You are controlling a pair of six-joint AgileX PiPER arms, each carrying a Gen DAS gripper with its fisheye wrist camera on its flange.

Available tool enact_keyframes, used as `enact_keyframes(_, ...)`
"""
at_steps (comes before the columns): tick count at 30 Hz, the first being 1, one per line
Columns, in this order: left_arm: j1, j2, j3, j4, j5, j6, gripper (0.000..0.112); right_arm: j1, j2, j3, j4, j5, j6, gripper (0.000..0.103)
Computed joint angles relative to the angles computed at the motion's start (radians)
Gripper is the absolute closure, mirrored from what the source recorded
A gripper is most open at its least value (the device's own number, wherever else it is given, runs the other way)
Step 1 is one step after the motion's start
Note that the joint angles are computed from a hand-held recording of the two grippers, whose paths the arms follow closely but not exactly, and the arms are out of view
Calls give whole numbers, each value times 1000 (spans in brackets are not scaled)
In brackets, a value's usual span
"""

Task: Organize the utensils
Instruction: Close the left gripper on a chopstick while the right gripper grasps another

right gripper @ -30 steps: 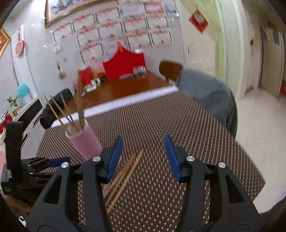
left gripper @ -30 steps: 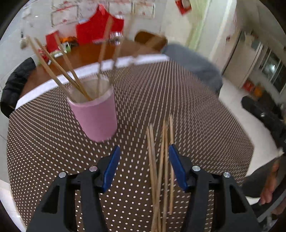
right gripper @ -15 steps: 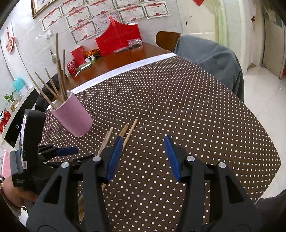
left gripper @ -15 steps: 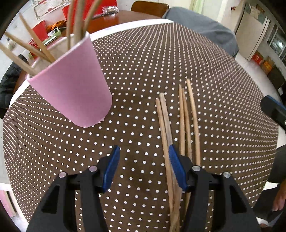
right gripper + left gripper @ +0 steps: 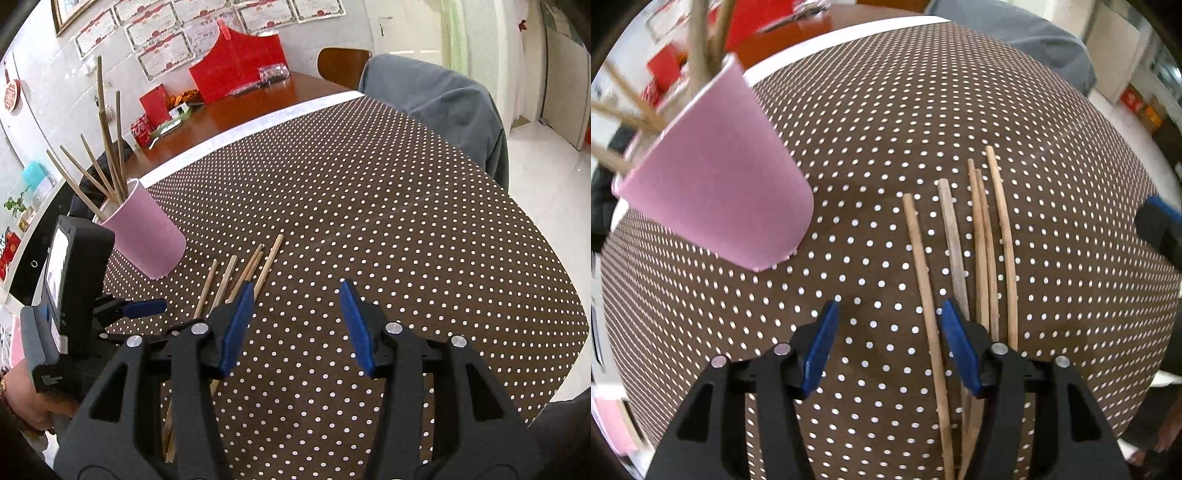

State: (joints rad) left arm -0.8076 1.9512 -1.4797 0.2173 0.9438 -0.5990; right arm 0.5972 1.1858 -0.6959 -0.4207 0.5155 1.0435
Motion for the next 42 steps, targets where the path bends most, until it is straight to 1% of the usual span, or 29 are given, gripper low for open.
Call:
enact_keyframes(1, 12, -5, 9, -22, -17, 11, 61, -6, 11, -8, 26, -1, -27, 54)
enact_keyframes(2, 16, -10, 17, -17, -26, 17, 73, -13, 24, -18, 57, 2, -60, 54)
enact_keyframes(3, 19, -12, 19, -22, -36, 40, 94, -21, 42, -31, 95, 4, -100, 55)
enact_keyframes(4, 31, -25, 39, -32, -48, 62, 104, -25, 57, -39, 121, 5, -124, 55)
enact_keyframes(6, 42, -44, 73, -55, -71, 73, 106, -42, 99, -68, 208, 22, -207, 55)
enact_keyframes(7, 53, -53, 90, -74, -88, 87, 106, -49, 117, -80, 250, 24, -243, 55)
enact_keyframes(8, 62, -67, 116, -86, -106, 95, 106, -53, 138, -94, 279, 34, -271, 58)
enact_keyframes(9, 50, -91, 136, -86, -107, 74, 106, -54, 164, -116, 310, 45, -297, 62)
enact_keyframes(11, 63, -131, 188, -104, -153, 69, 106, -58, 200, -146, 355, 59, -333, 66)
enact_keyframes(13, 87, -179, 249, -135, -197, 86, 106, -57, 250, -184, 391, 80, -349, 68)
enact_keyframes(14, 93, -192, 262, -139, -205, 86, 106, -58, 269, -197, 412, 83, -363, 68)
enact_keyframes(17, 108, -230, 293, -144, -216, 91, 106, -52, 322, -239, 437, 109, -362, 69)
enact_keyframes(24, 162, -349, 400, -168, -221, 127, 106, -27, 427, -351, 397, 225, -296, 75)
enact_keyframes(25, 171, -386, 415, -170, -204, 131, 106, -26, 456, -389, 398, 257, -293, 75)
enact_keyframes(27, 191, -415, 436, -179, -203, 144, 106, -28, 506, -458, 405, 304, -305, 75)
enact_keyframes(30, 233, -467, 461, -206, -188, 182, 106, -46, 571, -543, 445, 348, -316, 75)
enact_keyframes(31, 219, -460, 448, -200, -187, 161, 106, -47, 588, -566, 447, 361, -315, 75)
enact_keyframes(32, 209, -460, 444, -192, -187, 143, 106, -39, 608, -594, 431, 383, -310, 75)
enact_keyframes(34, 219, -486, 466, -206, -192, 158, 106, -22, 662, -667, 394, 428, -314, 75)
enact_keyframes(35, 227, -499, 480, -220, -202, 173, 106, -4, 693, -710, 370, 458, -313, 76)
enact_keyframes(36, 227, -497, 482, -225, -211, 177, 106, 16, 720, -747, 342, 489, -317, 82)
enact_keyframes(37, 241, -521, 505, -245, -220, 209, 106, 30, 730, -760, 321, 500, -317, 87)
enact_keyframes(38, 251, -538, 521, -261, -228, 231, 106, 32, 729, -753, 302, 492, -332, 92)
enact_keyframes(39, 264, -556, 542, -289, -241, 261, 106, 46, 721, -725, 311, 459, -330, 93)
enact_keyframes(40, 271, -575, 562, -301, -249, 277, 106, 39, 707, -697, 336, 431, -364, 94)
enact_keyframes(42, 287, -628, 611, -323, -274, 307, 106, 4, 713, -699, 404, 417, -476, 94)
